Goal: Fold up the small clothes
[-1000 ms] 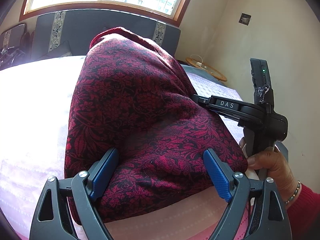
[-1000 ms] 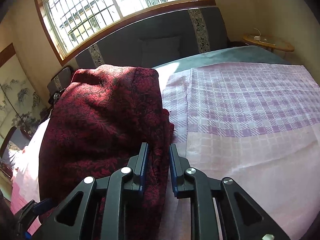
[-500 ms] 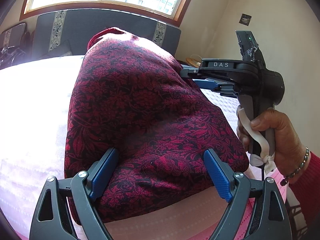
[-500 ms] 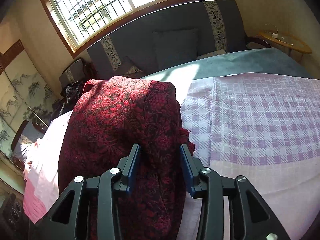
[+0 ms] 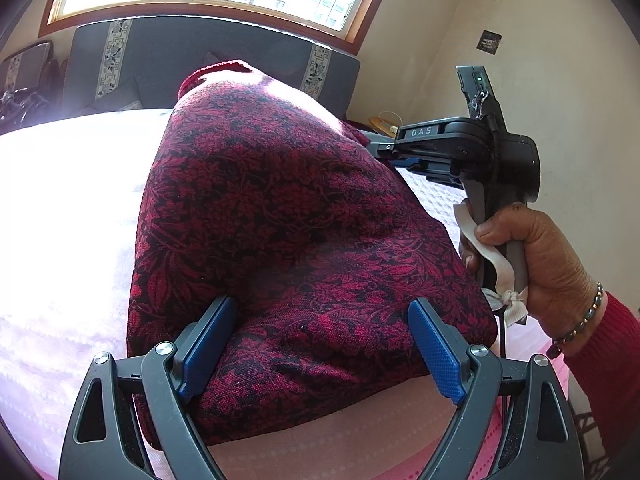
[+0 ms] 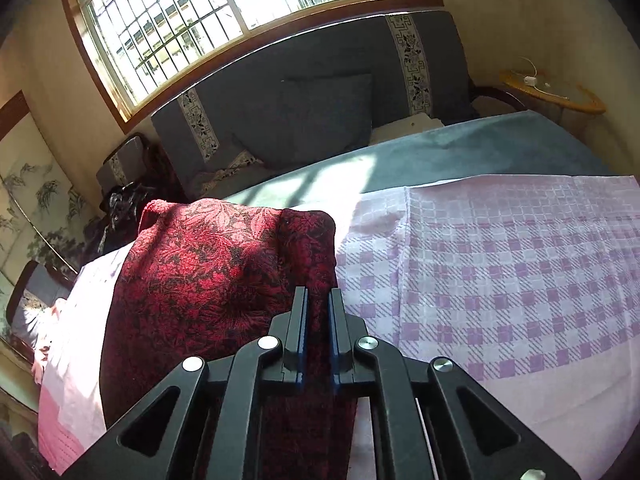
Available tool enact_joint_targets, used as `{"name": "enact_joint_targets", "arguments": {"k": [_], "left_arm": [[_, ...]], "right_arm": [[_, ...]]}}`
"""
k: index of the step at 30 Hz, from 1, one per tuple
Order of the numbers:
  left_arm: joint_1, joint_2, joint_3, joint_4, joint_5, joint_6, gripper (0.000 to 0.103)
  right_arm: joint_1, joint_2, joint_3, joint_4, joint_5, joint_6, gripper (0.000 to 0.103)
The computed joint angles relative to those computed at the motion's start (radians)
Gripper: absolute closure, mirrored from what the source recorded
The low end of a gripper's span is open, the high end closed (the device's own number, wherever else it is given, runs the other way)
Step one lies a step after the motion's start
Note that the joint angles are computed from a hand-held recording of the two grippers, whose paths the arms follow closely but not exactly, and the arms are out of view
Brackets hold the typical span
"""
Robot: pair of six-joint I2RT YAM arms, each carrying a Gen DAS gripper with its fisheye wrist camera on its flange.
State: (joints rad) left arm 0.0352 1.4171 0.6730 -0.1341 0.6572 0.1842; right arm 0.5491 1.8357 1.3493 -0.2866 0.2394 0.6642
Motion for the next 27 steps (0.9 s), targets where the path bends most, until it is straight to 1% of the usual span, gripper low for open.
{"name": "enact_joint_targets", "arguments": {"k": [2, 4, 5, 6, 8, 9, 10, 11, 12, 13, 14, 15, 16, 17, 18, 20, 22, 24, 27], "left_arm": [[0.007, 0.006, 0.004, -0.002, 0.008, 0.003, 0.015], [0.013, 0.012, 0.007, -0.004, 0.017, 0.003, 0.015], [0.014, 0.013, 0.008, -0.005, 0.018, 0.004, 0.015], [0.014, 0.014, 0.012, -0.008, 0.018, 0.005, 0.015], [0.013, 0.014, 0.012, -0.007, 0.016, 0.005, 0.014], [0.013, 0.015, 0.012, -0.007, 0.017, 0.004, 0.014], [0.014, 0.015, 0.012, -0.007, 0.019, 0.005, 0.014], [0.014, 0.015, 0.012, -0.007, 0.019, 0.005, 0.014], [0.014, 0.016, 0.013, -0.007, 0.018, 0.005, 0.014], [0.015, 0.017, 0.014, -0.007, 0.020, 0.005, 0.014], [0.015, 0.017, 0.014, -0.007, 0.022, 0.004, 0.014], [0.016, 0.017, 0.015, -0.009, 0.023, 0.002, 0.014], [0.017, 0.018, 0.016, -0.009, 0.026, 0.001, 0.014], [0.020, 0.019, 0.016, -0.009, 0.031, 0.001, 0.014], [0.022, 0.020, 0.016, -0.009, 0.035, 0.001, 0.014], [0.022, 0.018, 0.014, -0.009, 0.039, 0.000, 0.014], [0.023, 0.019, 0.015, -0.011, 0.043, 0.005, 0.014], [0.022, 0.018, 0.014, -0.013, 0.039, 0.014, 0.014], [0.027, 0.023, 0.020, -0.018, 0.042, 0.016, 0.014]], "right_arm": [[-0.001, -0.002, -0.046, 0.062, -0.029, 0.013, 0.096], [-0.002, -0.007, -0.061, 0.090, -0.038, 0.027, 0.095], [-0.011, -0.004, -0.059, 0.095, -0.060, 0.030, 0.094], [-0.020, -0.005, -0.065, 0.101, -0.094, 0.035, 0.089], [-0.042, -0.017, -0.083, 0.136, -0.151, 0.054, 0.086], [-0.051, -0.033, -0.107, 0.179, -0.184, 0.061, 0.079], [-0.061, -0.041, -0.110, 0.190, -0.205, 0.062, 0.073], [-0.069, -0.042, -0.104, 0.193, -0.219, 0.062, 0.056], [-0.076, -0.035, -0.090, 0.190, -0.236, 0.062, 0.046], [-0.082, -0.022, -0.069, 0.178, -0.247, 0.063, 0.046], [-0.085, -0.003, -0.041, 0.160, -0.253, 0.063, 0.052], [-0.086, 0.015, -0.019, 0.154, -0.268, 0.055, 0.080], [-0.081, 0.036, 0.015, 0.122, -0.269, 0.038, 0.094], [-0.068, 0.056, 0.053, 0.070, -0.237, 0.021, 0.093], [-0.058, 0.060, 0.059, 0.058, -0.212, 0.015, 0.094], [-0.045, 0.022, 0.007, 0.094, -0.155, 0.024, 0.095], [-0.048, -0.036, -0.080, 0.172, -0.118, 0.044, 0.095], [-0.067, -0.047, -0.121, 0.194, -0.122, 0.063, 0.095], [-0.072, 0.021, -0.095, 0.178, -0.142, 0.062, 0.095]]}}
